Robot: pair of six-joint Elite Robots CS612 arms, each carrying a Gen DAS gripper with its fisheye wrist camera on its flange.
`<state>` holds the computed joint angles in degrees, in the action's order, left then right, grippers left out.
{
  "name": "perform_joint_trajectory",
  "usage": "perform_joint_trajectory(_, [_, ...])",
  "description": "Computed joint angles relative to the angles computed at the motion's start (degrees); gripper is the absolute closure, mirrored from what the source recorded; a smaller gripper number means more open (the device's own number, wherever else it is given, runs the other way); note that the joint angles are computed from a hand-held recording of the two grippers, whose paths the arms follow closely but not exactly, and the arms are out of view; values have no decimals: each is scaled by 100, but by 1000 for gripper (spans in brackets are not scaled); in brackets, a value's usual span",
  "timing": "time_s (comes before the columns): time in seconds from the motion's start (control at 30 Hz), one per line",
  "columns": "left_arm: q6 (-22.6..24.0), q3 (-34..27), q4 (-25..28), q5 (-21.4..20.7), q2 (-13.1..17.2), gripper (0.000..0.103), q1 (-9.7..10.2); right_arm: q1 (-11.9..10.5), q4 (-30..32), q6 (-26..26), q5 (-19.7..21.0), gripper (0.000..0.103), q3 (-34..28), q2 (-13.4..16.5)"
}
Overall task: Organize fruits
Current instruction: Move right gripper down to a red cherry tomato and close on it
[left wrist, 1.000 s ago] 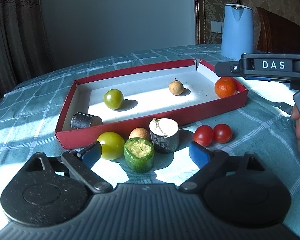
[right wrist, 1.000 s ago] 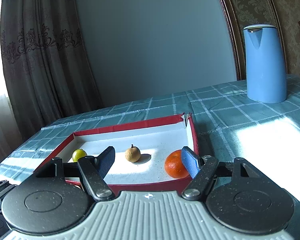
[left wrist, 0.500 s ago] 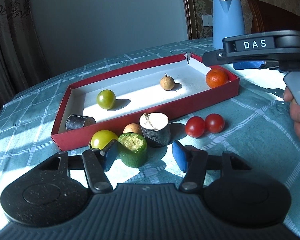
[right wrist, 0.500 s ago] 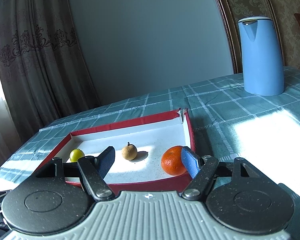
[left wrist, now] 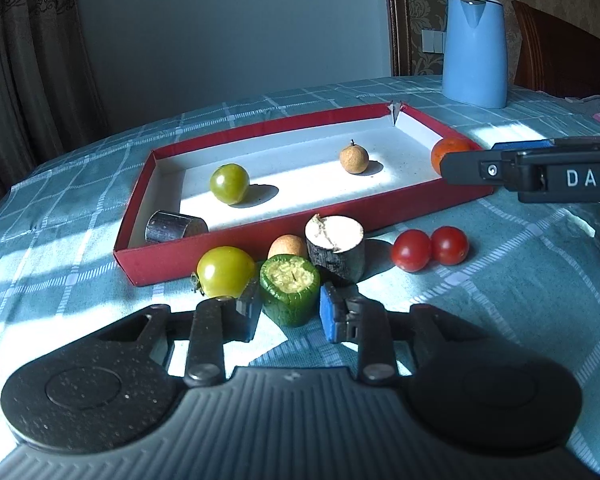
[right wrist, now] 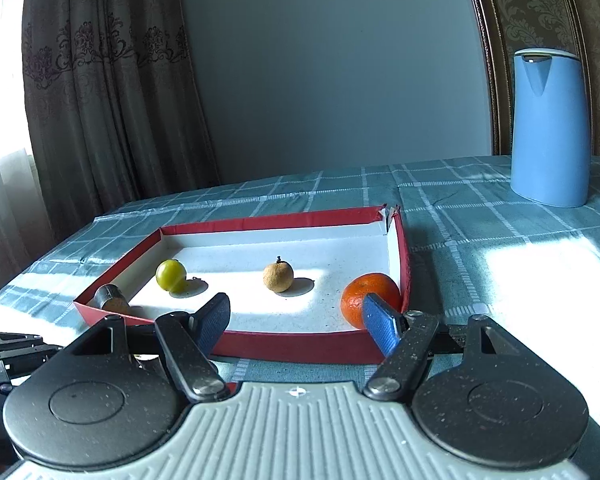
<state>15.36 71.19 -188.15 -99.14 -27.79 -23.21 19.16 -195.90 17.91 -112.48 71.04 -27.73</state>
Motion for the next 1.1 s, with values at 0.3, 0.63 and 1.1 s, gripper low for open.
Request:
perform_joint_trajectory(0.3, [3,3,0,-5,2,76,-2,39,745,-703,363,30,64,-100])
perform_joint_trajectory(0.63, [-8,-2,14,-22,1,77,2,-38,1394,-643,594,30,-90,-94])
perform_joint_trajectory(1.1, [65,20,-52,48,3,76,-15,-15,1348,-1076,714,59,-162,-50])
